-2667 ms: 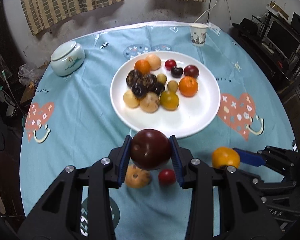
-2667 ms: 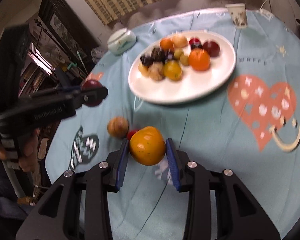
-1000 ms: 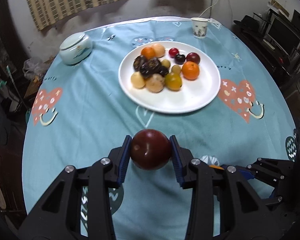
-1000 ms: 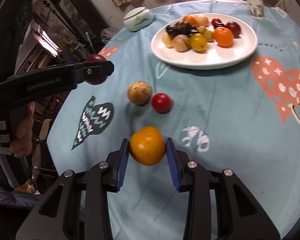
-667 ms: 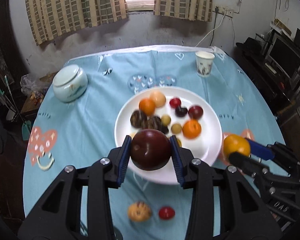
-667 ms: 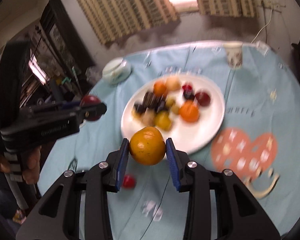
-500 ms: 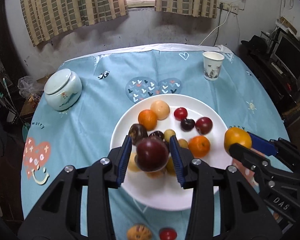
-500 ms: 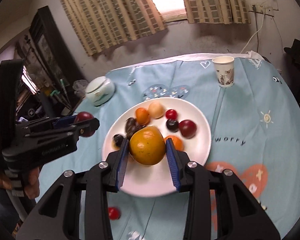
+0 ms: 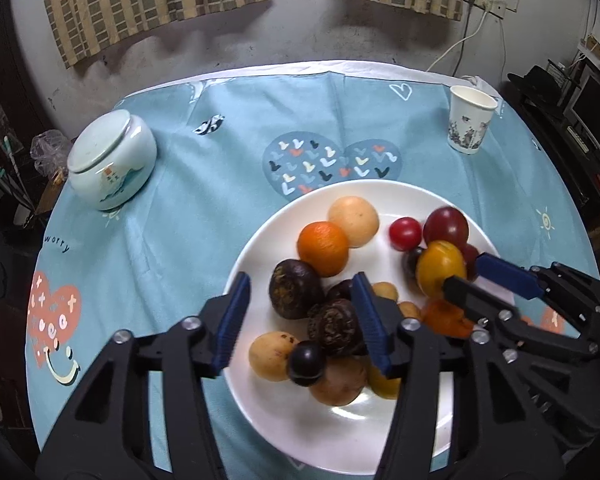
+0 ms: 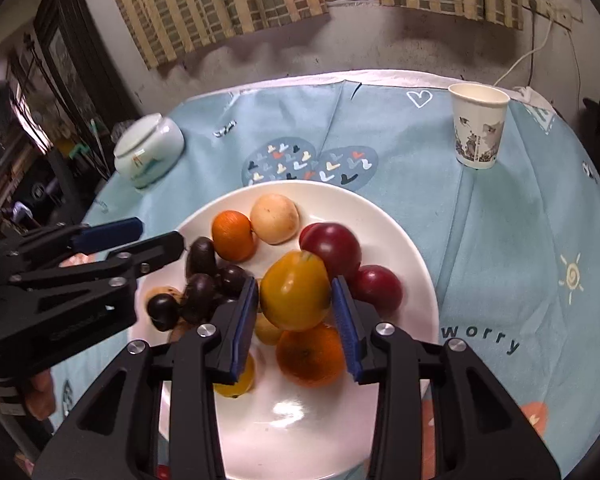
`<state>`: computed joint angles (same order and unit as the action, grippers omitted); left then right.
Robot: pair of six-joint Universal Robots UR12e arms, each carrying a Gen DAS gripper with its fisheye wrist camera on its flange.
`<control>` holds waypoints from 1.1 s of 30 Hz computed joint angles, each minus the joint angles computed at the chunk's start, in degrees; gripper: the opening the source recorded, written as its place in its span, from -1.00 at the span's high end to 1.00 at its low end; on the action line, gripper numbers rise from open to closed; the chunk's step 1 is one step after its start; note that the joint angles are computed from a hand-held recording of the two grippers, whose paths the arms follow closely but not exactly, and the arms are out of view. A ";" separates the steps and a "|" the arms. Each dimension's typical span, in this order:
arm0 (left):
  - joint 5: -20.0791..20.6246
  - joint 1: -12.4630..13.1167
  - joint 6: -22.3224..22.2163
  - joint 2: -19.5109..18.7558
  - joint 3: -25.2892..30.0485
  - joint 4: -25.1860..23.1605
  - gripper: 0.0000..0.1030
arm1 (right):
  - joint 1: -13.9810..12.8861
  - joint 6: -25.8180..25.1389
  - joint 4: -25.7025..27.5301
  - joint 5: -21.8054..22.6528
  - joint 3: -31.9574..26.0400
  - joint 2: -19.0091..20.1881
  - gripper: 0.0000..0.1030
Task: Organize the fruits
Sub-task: 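Lower both fruits onto the plate and open both grippers, then return both open grippers to the last two fruits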
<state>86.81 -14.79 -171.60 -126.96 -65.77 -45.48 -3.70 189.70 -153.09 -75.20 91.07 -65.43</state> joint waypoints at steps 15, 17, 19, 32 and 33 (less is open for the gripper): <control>1.58 -0.09 4.09 10.05 -15.37 11.36 -0.69 | -1.98 16.83 -9.42 11.27 16.59 -9.81 -0.71; 0.16 0.06 5.56 12.09 -18.05 11.79 -0.69 | -2.07 17.93 -9.07 14.22 19.17 -11.34 -0.74; -1.11 0.31 6.68 13.95 -20.39 12.51 -0.69 | -1.95 18.90 -8.46 16.20 21.34 -12.83 -0.74; -5.51 1.60 7.01 21.73 -28.79 26.43 -0.91 | 3.35 13.06 -25.40 -12.75 24.26 -24.29 -0.85; -5.73 1.67 6.86 21.94 -28.97 26.73 -0.92 | 5.11 9.91 -30.97 -18.56 24.58 -24.50 -0.97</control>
<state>81.07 -13.12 -164.74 -105.02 -94.74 -18.75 1.41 199.61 -184.06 -93.77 115.65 -89.93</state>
